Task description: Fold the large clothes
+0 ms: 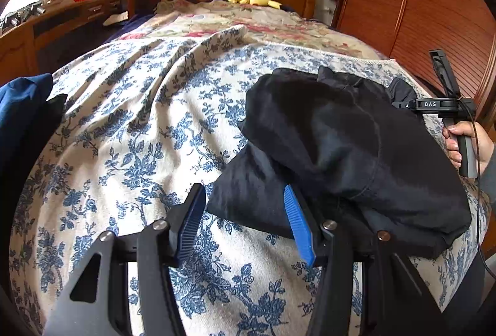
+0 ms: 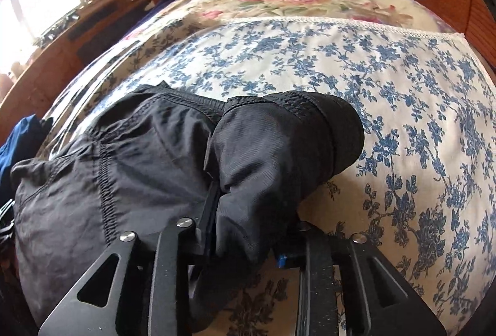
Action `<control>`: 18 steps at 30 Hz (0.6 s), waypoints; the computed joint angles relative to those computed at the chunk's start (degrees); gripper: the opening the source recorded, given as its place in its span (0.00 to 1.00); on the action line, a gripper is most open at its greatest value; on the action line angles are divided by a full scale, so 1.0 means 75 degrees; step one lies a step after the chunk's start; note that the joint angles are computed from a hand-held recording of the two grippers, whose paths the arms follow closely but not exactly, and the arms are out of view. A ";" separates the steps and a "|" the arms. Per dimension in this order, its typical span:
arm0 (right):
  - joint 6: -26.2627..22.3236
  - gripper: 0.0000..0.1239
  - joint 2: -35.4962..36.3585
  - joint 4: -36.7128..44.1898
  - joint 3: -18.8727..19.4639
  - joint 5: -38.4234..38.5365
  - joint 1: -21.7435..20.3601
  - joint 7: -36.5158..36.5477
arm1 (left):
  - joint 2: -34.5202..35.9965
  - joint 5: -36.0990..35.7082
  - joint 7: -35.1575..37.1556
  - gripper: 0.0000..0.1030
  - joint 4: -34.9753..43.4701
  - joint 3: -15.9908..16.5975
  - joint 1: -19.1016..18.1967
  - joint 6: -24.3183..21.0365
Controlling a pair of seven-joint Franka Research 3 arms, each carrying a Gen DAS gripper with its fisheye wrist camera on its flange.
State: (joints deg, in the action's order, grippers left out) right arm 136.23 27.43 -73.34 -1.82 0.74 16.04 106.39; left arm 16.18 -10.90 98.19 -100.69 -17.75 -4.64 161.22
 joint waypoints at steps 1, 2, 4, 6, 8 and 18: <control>-0.0023 0.29 0.0047 0.0060 -0.0021 -0.0038 0.0017 0.0024 | 0.0038 0.0093 -0.0105 0.50 0.0056 0.0058 -0.0052 -0.0076; -0.0029 0.32 0.0096 0.0107 -0.0040 -0.0072 0.0031 0.0049 | 0.0083 0.0160 -0.0184 0.50 0.0118 0.0094 -0.0081 -0.0166; -0.0028 0.37 0.0155 0.0154 -0.0054 -0.0082 0.0037 0.0104 | 0.0131 0.0234 -0.0295 0.50 0.0196 0.0123 -0.0110 -0.0310; -0.0001 0.41 0.0180 0.0148 -0.0083 -0.0112 0.0052 0.0190 | 0.0197 0.0308 -0.0382 0.50 0.0284 0.0145 -0.0135 -0.0437; 0.0063 0.45 0.0187 0.0105 -0.0080 -0.0071 0.0031 0.0273 | 0.0249 0.0400 -0.0460 0.50 0.0349 0.0171 -0.0168 -0.0531; 0.0159 0.54 0.0397 0.0182 0.0176 0.0761 -0.0305 0.0261 | 0.0464 -0.0005 -0.0167 0.39 0.0652 -0.0043 0.0015 -0.0974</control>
